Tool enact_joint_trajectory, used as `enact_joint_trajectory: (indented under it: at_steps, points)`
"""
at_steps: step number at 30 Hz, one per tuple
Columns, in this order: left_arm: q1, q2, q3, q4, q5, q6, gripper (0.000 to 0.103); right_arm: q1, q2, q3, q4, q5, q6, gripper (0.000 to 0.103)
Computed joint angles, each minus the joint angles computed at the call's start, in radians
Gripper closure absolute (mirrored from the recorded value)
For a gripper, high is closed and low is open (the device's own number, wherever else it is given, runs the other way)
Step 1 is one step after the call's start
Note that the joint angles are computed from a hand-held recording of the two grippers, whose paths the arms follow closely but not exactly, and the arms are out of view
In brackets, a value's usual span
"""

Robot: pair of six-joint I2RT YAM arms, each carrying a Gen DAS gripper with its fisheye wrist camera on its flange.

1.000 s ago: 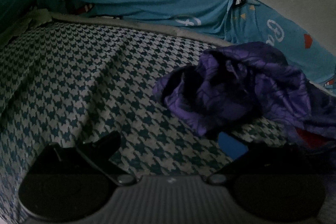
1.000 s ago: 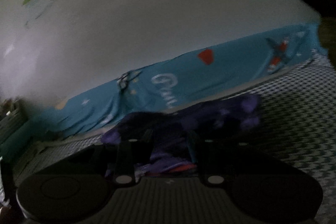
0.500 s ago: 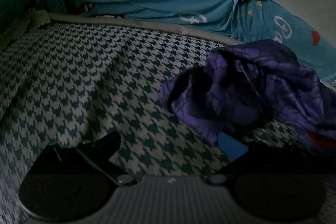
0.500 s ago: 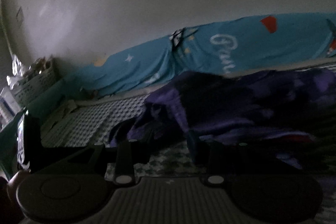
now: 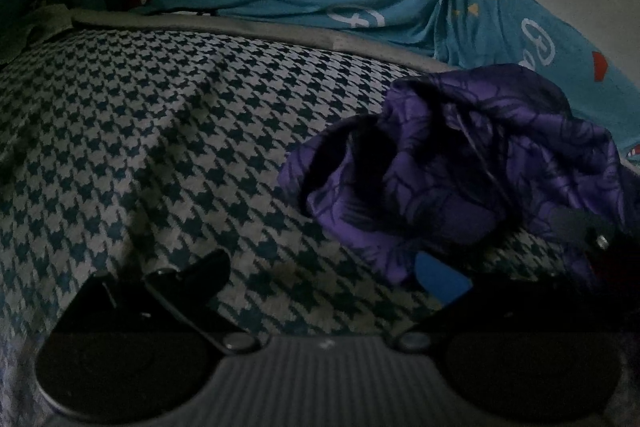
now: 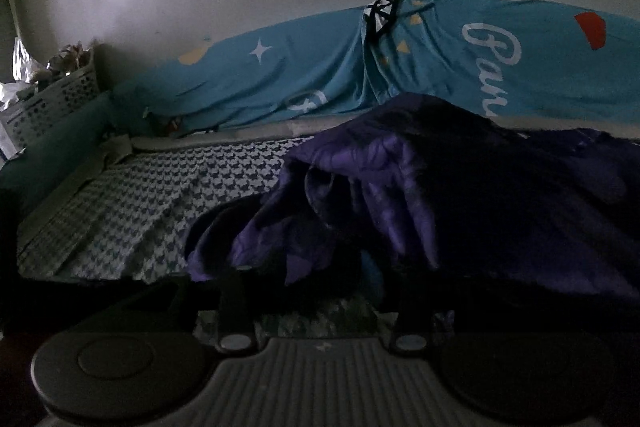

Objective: Fold clothes

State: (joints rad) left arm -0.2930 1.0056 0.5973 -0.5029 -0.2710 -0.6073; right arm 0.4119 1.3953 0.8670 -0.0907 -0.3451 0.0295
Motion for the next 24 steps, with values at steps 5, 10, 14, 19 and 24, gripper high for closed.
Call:
enact_joint_trajectory:
  at_steps: [5, 10, 14, 19, 24]
  points:
    - [0.02, 0.031, -0.005, 0.033, 0.002, 0.026, 0.0, 0.04, 0.094, 0.051, 0.059, 0.037, 0.008, 0.051]
    - [0.036, 0.057, -0.015, 0.074, -0.001, 0.056, 0.0, 0.07, 0.186, 0.109, 0.099, 0.076, 0.017, 0.047]
    - [0.045, 0.074, -0.02, 0.105, 0.019, 0.07, 0.0, 0.09, 0.25, 0.147, 0.137, 0.117, 0.024, 0.043]
    - [0.038, 0.082, -0.032, 0.137, 0.046, 0.084, 0.0, 0.11, 0.326, 0.199, 0.16, 0.177, 0.004, 0.043]
    - [0.012, 0.097, -0.041, 0.176, 0.056, 0.092, 0.0, 0.117, 0.391, 0.236, 0.186, 0.228, -0.002, 0.054]
